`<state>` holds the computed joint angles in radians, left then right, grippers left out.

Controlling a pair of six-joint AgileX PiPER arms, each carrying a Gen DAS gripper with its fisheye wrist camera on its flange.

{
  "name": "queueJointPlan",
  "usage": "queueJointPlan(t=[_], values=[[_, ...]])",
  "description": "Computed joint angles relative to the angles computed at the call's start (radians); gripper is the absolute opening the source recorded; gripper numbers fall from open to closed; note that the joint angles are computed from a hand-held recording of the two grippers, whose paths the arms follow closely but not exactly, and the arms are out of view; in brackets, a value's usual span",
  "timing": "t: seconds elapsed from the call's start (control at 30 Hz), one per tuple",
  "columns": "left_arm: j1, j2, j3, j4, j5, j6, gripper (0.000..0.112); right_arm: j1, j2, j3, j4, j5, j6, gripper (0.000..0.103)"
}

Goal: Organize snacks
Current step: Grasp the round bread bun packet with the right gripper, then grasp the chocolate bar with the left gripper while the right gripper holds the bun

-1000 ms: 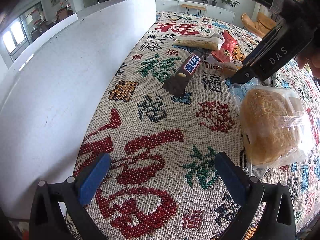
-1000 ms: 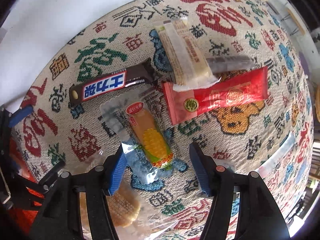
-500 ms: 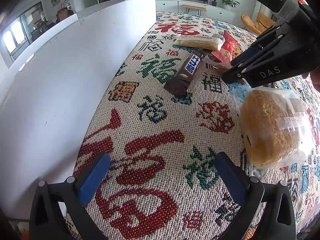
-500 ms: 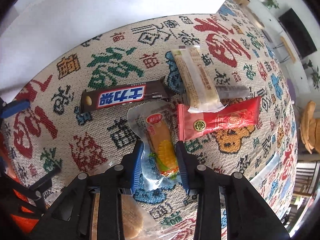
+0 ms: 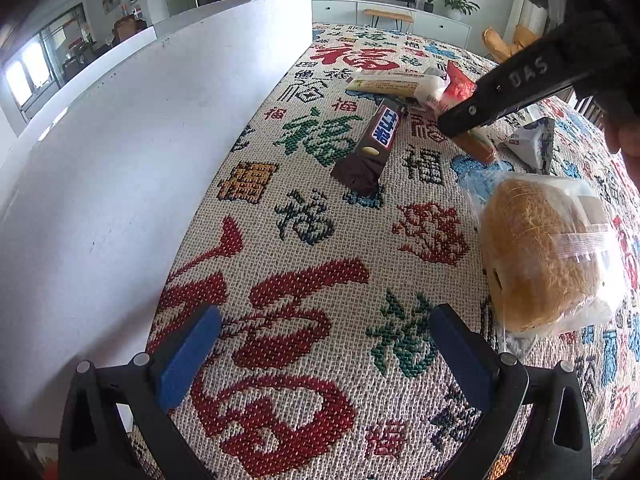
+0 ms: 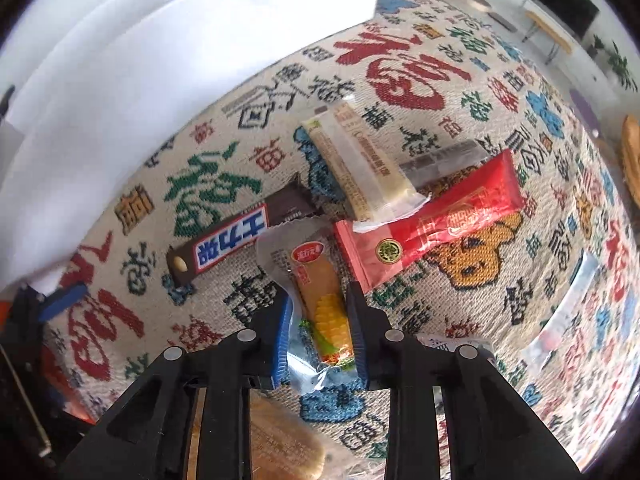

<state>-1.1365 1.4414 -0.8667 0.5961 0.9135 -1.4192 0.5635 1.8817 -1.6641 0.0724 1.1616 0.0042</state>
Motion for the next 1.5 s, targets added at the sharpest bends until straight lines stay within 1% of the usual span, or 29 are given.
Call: queueJointPlan(t=[0.07,0.17,0.23,0.3,0.37,0.4,0.47,0.5,0.57,0.6,0.63,0.67,0.7,0.83,0.93,1.03,1.1,1.17,1.27,1.33,1.37,1.43,1.5], values=[[0.0,0.0,0.001,0.0,-0.001,-0.001,0.103,-0.049,-0.043,0.034,0.076,-0.03,-0.005,0.022],[0.001,-0.001,0.002,0.0,-0.002,0.0,0.103,-0.135,-0.099,0.094,0.217,-0.062,-0.048,0.019],[0.001,-0.001,0.002,0.0,-0.003,0.0,0.103,-0.196,-0.125,0.138,0.334,-0.059,-0.086,0.019],[0.001,-0.001,0.002,0.0,-0.003,0.0,0.103,-0.226,-0.12,0.158,0.371,-0.045,-0.098,0.02],[0.002,-0.001,0.003,0.0,-0.003,0.002,0.103,-0.209,-0.115,0.172,0.301,-0.059,-0.074,0.02],[0.003,-0.001,0.003,0.0,-0.004,0.002,0.103,-0.2,-0.121,0.194,0.281,-0.085,-0.071,0.021],[0.003,-0.001,0.004,0.0,-0.005,0.002,0.103,-0.188,-0.103,0.187,0.26,-0.091,-0.063,0.022],[0.003,-0.001,0.004,0.0,-0.005,0.002,0.103,-0.181,-0.095,0.189,0.227,-0.097,-0.062,0.022],[0.002,-0.001,0.004,0.001,-0.005,0.0,0.103,-0.122,-0.064,0.176,0.103,-0.098,-0.013,0.024],[0.003,0.0,0.004,0.0,-0.006,0.001,0.103,-0.105,-0.074,0.199,0.068,-0.139,-0.012,0.023],[0.003,0.0,0.004,0.001,-0.007,0.0,0.103,-0.09,-0.073,0.198,0.041,-0.14,-0.001,0.022],[0.002,-0.001,0.004,0.002,-0.005,0.0,0.103,-0.086,-0.078,0.201,0.037,-0.144,0.01,0.022],[0.001,-0.002,0.003,0.001,-0.003,0.001,0.103,-0.097,-0.082,0.202,0.068,-0.141,0.006,0.021],[0.005,-0.002,0.006,-0.003,-0.009,0.006,0.103,-0.155,-0.19,0.243,0.195,-0.172,-0.041,0.021],[0.008,-0.004,0.01,-0.004,-0.013,0.008,0.103,-0.198,-0.292,0.272,0.246,-0.155,-0.086,0.021],[0.01,-0.011,0.015,-0.011,-0.014,0.011,0.103,-0.24,-0.375,0.317,0.243,-0.125,-0.109,0.021],[0.015,-0.034,0.03,-0.021,-0.027,0.011,0.103,-0.258,-0.447,0.387,0.207,-0.126,-0.115,0.021],[0.026,-0.092,0.071,-0.03,-0.068,-0.007,0.103,-0.287,-0.516,0.489,0.192,-0.153,-0.144,0.021],[0.029,-0.208,0.142,-0.022,-0.136,-0.058,0.102,-0.361,-0.612,0.642,0.262,-0.185,-0.214,0.021],[0.02,-0.253,0.154,-0.007,-0.149,-0.079,0.102,-0.411,-0.688,0.74,0.305,-0.195,-0.256,0.021],[0.033,-0.26,0.142,-0.021,-0.158,-0.046,0.102,-0.44,-0.721,0.788,0.335,-0.199,-0.281,0.021],[0.098,-0.24,0.081,-0.101,-0.17,0.106,0.102,-0.514,-0.775,0.869,0.411,-0.192,-0.341,0.021],[0.138,-0.182,-0.027,-0.123,-0.124,0.215,0.102,-0.595,-0.817,0.929,0.49,-0.166,-0.405,0.021]])
